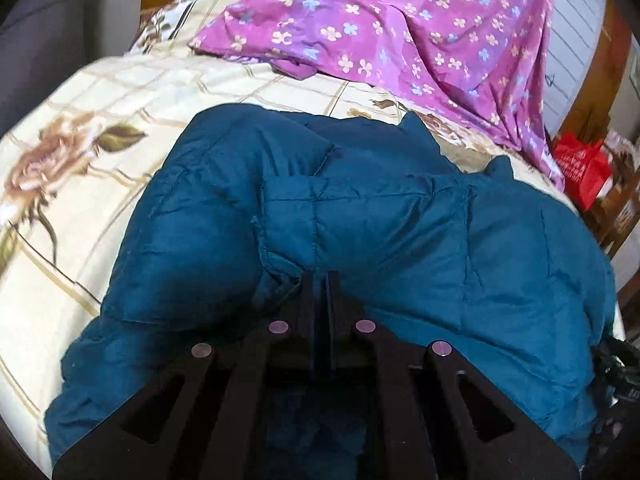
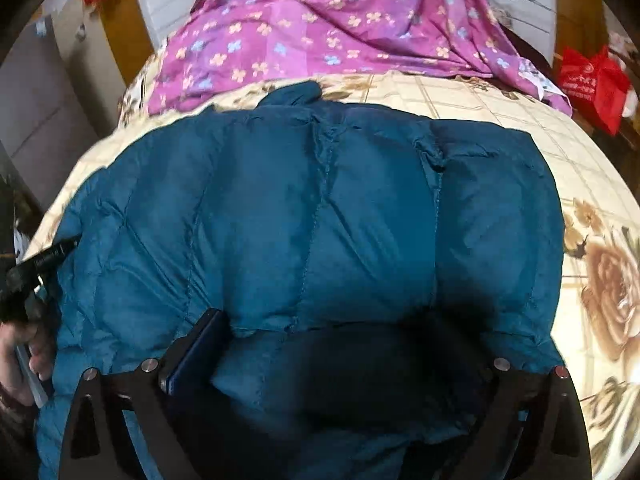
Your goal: Fold large clothes
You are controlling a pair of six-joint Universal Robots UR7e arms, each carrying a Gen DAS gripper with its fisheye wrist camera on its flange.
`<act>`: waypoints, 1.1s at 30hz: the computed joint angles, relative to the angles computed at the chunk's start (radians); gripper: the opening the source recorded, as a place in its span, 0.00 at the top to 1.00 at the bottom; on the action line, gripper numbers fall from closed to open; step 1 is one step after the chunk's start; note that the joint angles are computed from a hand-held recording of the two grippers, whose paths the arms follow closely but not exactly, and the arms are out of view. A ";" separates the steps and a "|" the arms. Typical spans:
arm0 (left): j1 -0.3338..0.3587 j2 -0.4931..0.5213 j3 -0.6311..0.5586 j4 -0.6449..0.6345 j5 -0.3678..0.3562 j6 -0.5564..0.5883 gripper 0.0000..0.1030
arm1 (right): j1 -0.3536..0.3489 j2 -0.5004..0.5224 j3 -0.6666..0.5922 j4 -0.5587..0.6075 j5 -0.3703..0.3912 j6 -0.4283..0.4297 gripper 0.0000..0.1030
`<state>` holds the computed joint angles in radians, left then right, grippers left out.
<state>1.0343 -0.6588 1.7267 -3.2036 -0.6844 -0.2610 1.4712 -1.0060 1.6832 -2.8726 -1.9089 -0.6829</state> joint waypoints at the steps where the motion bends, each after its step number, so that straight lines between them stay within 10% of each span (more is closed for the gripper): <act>1: 0.003 -0.002 -0.001 0.006 -0.008 -0.010 0.96 | 0.013 -0.003 -0.007 -0.003 -0.013 0.011 0.10; 5: -0.005 0.005 -0.014 0.042 0.022 -0.021 0.96 | 0.028 -0.019 -0.021 -0.136 0.107 0.096 0.09; 10: -0.007 0.006 -0.016 0.050 0.028 -0.026 0.95 | 0.040 0.143 -0.193 -0.004 -0.106 0.151 0.00; 15: -0.004 0.006 -0.016 0.054 0.029 -0.027 0.96 | 0.049 0.100 -0.134 -0.070 -0.103 0.159 0.02; 20: -0.003 0.005 -0.015 0.049 0.024 -0.026 0.96 | 0.059 -0.047 0.087 -0.229 0.060 0.091 0.02; 33: -0.008 0.008 -0.018 0.057 0.043 -0.021 0.96 | 0.051 0.045 0.153 -0.347 -0.083 0.017 0.00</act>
<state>1.0265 -0.6508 1.7086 -3.1467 -0.6418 -0.2822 1.5223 -0.9610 1.8359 -3.2198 -1.9917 -0.6663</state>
